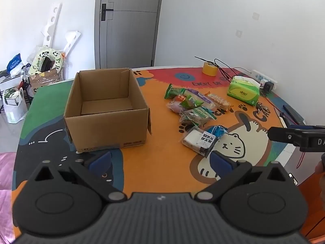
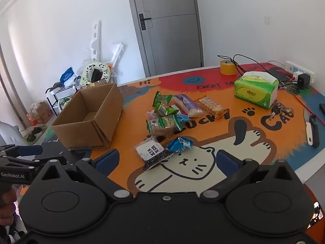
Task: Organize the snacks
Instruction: 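Move both tools toward the snack pile beside the cardboard box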
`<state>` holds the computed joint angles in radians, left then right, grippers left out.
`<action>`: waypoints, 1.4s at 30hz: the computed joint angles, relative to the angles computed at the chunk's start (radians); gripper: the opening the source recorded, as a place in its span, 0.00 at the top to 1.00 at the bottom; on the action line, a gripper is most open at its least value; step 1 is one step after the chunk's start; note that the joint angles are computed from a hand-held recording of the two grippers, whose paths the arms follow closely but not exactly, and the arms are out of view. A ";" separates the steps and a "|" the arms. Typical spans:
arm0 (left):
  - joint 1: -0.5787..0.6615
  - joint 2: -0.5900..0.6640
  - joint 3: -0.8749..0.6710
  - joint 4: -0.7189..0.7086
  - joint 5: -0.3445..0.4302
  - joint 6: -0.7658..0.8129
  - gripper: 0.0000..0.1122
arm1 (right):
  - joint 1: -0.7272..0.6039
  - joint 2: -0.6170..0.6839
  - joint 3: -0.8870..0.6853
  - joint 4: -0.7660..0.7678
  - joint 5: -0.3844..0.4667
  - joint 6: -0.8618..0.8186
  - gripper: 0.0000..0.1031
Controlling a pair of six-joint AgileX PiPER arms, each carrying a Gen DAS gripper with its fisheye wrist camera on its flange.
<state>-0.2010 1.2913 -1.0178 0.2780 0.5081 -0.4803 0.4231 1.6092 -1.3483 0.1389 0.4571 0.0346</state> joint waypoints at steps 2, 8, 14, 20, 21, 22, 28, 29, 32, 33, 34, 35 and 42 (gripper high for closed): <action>0.000 -0.002 0.003 0.003 -0.002 -0.003 0.08 | -0.002 -0.003 0.002 0.016 0.003 -0.023 0.00; -0.012 0.003 -0.020 0.000 0.012 -0.005 0.08 | 0.015 -0.004 -0.009 -0.031 0.019 0.022 0.00; -0.006 -0.013 -0.007 -0.010 0.008 0.004 0.08 | 0.025 -0.013 0.006 -0.068 -0.002 0.059 0.00; 0.001 -0.020 -0.001 -0.022 0.001 0.019 0.08 | 0.021 -0.006 -0.012 -0.057 0.011 0.045 0.00; 0.001 -0.021 0.000 -0.023 0.001 0.020 0.08 | 0.021 -0.006 -0.014 -0.059 0.013 0.045 0.00; 0.001 -0.022 0.000 -0.022 0.001 0.020 0.08 | 0.022 -0.005 -0.016 -0.062 0.014 0.047 0.00; 0.000 -0.025 -0.001 -0.021 0.001 0.021 0.08 | 0.024 -0.006 -0.020 -0.058 0.018 0.041 0.00; 0.000 -0.026 0.000 -0.021 0.000 0.022 0.08 | 0.023 -0.006 -0.021 -0.061 0.019 0.043 0.00; -0.001 -0.028 0.001 -0.018 0.001 0.017 0.08 | 0.023 -0.009 -0.019 -0.065 0.017 0.047 0.00; -0.002 -0.029 0.000 -0.017 0.002 0.017 0.08 | 0.023 -0.009 -0.019 -0.063 0.017 0.045 0.00; -0.001 -0.029 0.000 -0.017 0.002 0.018 0.08 | 0.022 -0.009 -0.019 -0.060 0.018 0.042 0.00; -0.002 -0.030 -0.002 -0.018 0.003 0.019 0.08 | 0.022 -0.009 -0.020 -0.060 0.017 0.039 0.00; -0.014 -0.040 -0.011 -0.004 0.012 0.008 0.08 | 0.027 -0.015 -0.020 -0.065 0.014 0.039 0.00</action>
<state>-0.2152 1.2518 -1.0283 0.2739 0.5202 -0.4718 0.4498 1.5944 -1.3687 0.0742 0.4707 0.0739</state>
